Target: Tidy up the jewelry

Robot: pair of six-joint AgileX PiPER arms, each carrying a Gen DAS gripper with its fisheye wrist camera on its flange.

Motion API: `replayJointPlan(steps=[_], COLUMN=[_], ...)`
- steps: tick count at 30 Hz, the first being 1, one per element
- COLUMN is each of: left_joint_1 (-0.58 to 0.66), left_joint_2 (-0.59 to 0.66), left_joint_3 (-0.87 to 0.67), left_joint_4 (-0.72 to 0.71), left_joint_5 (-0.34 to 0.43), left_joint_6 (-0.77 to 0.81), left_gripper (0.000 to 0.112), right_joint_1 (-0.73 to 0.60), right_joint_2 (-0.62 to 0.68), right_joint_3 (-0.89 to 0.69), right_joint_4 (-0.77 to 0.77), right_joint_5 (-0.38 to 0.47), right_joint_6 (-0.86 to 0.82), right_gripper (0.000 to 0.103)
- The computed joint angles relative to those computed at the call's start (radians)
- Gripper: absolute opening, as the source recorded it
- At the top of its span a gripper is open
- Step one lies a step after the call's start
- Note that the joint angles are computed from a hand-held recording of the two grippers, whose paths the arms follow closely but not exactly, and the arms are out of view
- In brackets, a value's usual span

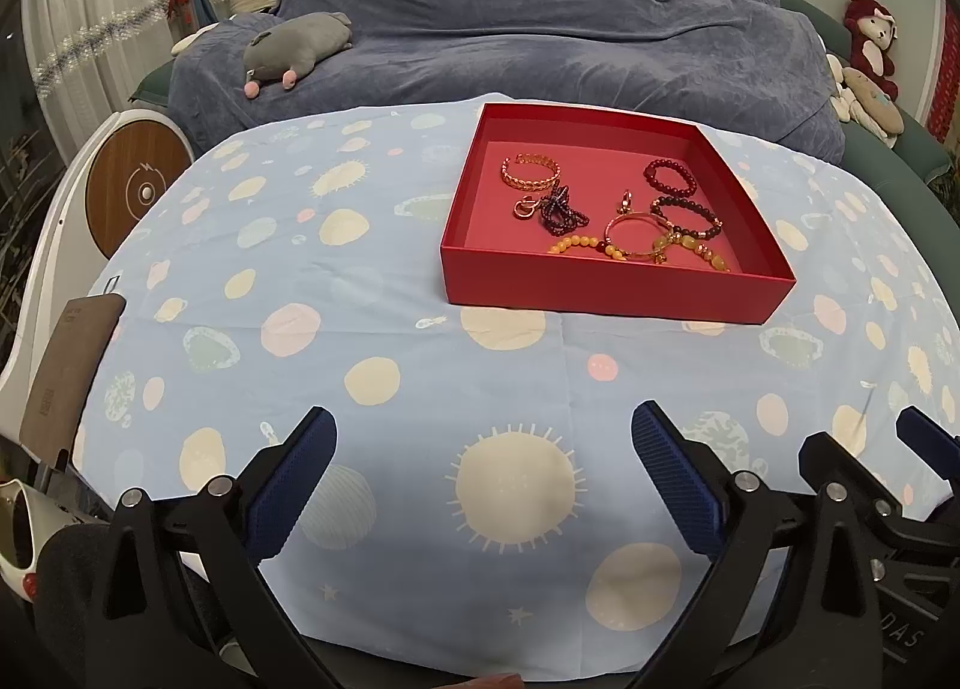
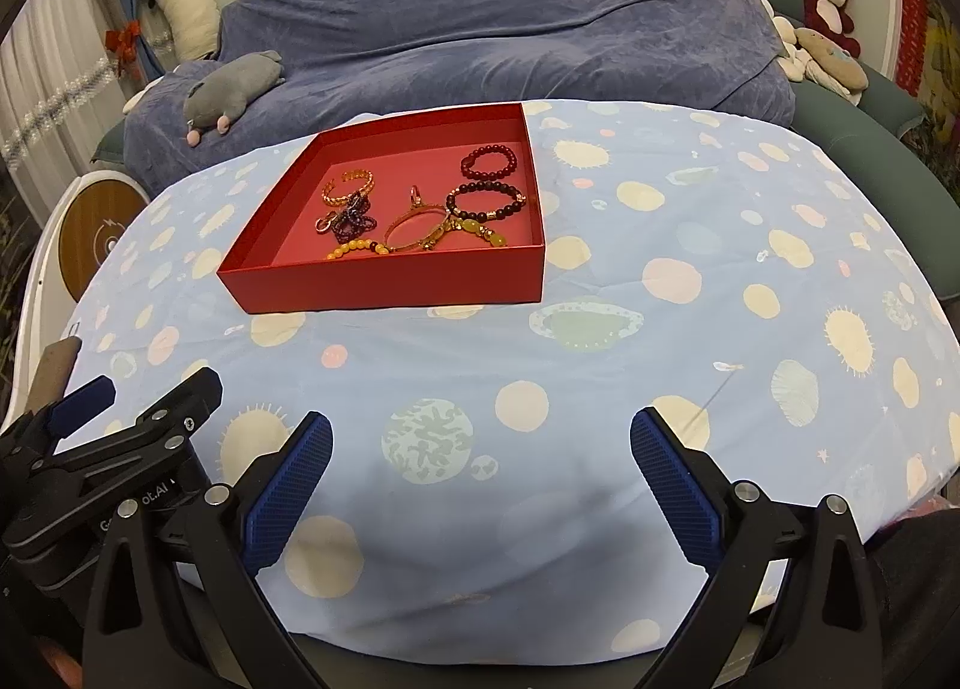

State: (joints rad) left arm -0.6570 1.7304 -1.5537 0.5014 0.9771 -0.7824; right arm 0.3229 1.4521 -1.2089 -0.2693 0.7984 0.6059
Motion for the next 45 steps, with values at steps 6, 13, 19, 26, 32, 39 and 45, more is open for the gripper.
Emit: replayJointPlan(steps=[6, 13, 19, 26, 32, 39, 45], left_joint_1=[-0.001, 0.0, 0.004, 0.001, -0.001, -0.001, -0.001], left_joint_2=[0.006, 0.012, 0.013, 0.018, 0.02, 0.022, 0.023], left_joint_3=[0.001, -0.002, 0.004, 0.004, -0.001, -0.007, -0.009], left_joint_4=[0.0, -0.003, -0.003, 0.009, 0.007, 0.007, 0.006], left_joint_5=[0.001, 0.004, 0.001, 0.004, 0.008, 0.01, 0.011], left_joint_6=[0.002, 0.004, -0.005, -0.015, -0.011, -0.008, -0.007], left_gripper=[0.096, 0.096, 0.096, 0.096, 0.096, 0.096, 0.096], right_joint_1=[0.006, 0.014, 0.017, 0.021, 0.025, 0.025, 0.023], right_joint_2=[0.003, 0.006, 0.006, 0.011, 0.011, 0.011, 0.012], right_joint_3=[-0.004, -0.002, -0.002, -0.008, -0.006, -0.007, -0.008], right_joint_4=[-0.02, -0.037, -0.044, -0.044, -0.051, -0.05, -0.051], right_joint_5=[0.008, 0.016, 0.016, 0.022, 0.02, 0.022, 0.022], right_joint_6=[0.014, 0.028, 0.039, 0.038, 0.043, 0.041, 0.038], right_gripper=[0.096, 0.096, 0.096, 0.096, 0.096, 0.096, 0.096])
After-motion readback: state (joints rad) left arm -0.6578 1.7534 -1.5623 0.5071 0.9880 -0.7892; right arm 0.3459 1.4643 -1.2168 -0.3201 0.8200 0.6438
